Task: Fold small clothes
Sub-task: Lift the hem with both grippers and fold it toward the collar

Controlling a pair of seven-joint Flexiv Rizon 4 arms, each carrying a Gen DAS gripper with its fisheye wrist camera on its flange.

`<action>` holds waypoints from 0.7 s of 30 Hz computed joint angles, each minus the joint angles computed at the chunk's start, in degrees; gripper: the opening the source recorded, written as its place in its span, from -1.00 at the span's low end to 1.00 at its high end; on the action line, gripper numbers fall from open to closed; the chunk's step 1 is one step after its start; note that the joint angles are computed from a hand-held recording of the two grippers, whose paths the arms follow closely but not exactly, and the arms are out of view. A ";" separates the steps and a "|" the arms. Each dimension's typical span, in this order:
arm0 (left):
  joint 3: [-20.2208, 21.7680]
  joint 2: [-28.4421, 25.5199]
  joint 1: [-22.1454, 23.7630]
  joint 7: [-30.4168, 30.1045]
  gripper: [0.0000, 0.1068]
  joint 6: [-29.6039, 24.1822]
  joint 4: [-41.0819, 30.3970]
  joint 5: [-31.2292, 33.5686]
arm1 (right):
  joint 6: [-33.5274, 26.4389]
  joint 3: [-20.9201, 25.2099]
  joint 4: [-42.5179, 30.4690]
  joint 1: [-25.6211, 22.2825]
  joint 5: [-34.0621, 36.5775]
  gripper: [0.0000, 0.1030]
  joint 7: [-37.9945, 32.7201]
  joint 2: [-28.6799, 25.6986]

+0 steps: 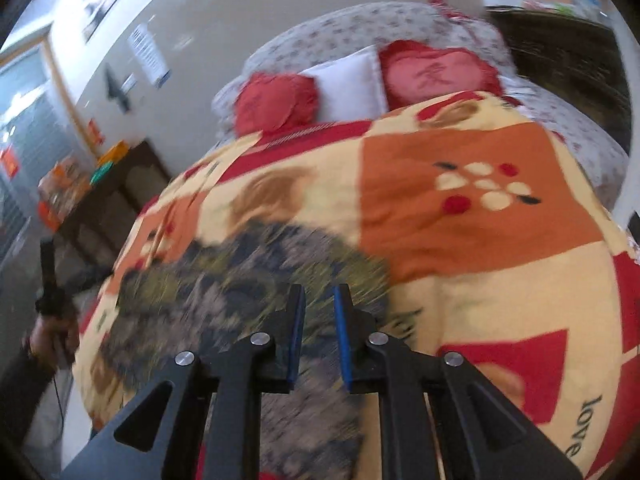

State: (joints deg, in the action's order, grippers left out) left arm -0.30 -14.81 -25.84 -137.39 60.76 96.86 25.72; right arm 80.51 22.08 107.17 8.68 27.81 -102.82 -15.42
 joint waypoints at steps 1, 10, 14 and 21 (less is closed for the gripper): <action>-1.54 -0.56 0.02 2.12 0.29 1.75 0.53 -1.47 | -0.12 0.45 0.14 0.47 -0.10 -0.65 -0.33 -0.22; -3.94 -9.16 -3.54 9.84 -0.85 -1.58 -1.77 -14.69 | -2.62 -12.04 2.66 14.02 -22.45 -0.66 18.27 -5.89; -2.43 -11.19 -2.92 10.31 -0.87 -4.01 -5.70 -17.34 | -2.34 -11.39 1.24 12.95 -25.94 -0.67 21.82 -7.93; 4.65 -18.96 -2.55 10.65 -0.87 -14.14 -23.14 -12.42 | -9.19 -6.24 -15.17 7.35 -24.97 -0.68 21.52 -16.79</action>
